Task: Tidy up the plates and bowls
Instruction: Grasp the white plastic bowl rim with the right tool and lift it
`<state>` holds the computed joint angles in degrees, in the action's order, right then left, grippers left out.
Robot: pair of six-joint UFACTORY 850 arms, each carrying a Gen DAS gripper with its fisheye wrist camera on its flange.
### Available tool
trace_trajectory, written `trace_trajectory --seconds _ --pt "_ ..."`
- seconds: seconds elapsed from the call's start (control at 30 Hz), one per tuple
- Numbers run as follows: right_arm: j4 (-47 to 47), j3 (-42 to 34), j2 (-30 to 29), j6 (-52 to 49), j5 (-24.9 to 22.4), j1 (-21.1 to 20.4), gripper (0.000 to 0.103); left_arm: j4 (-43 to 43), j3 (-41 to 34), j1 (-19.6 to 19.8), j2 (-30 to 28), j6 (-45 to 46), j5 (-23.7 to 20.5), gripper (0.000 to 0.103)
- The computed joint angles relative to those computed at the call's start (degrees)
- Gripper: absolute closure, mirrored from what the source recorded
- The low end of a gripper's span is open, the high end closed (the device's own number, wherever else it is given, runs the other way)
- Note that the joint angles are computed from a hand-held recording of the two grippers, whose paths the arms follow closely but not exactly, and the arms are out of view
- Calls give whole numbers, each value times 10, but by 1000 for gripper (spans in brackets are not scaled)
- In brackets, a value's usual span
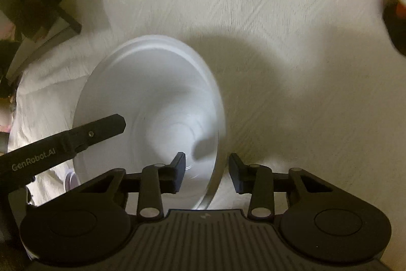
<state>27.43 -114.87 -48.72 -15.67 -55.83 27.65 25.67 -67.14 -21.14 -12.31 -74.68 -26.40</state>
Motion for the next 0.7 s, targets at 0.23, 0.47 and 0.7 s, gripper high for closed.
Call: trace_trajectory --seconds 0.23,0.47,0.7 --pt "34 119 120 -94 71 -32 71 14 -29 -36 24 -26 34 81" --pt "90 256 253 -220 85 -118 71 -9 -139 -116 -26 43 6 81" --pt "75 346 332 -298 61 -211 71 -148 -249 -180 -106 177 -75 75"
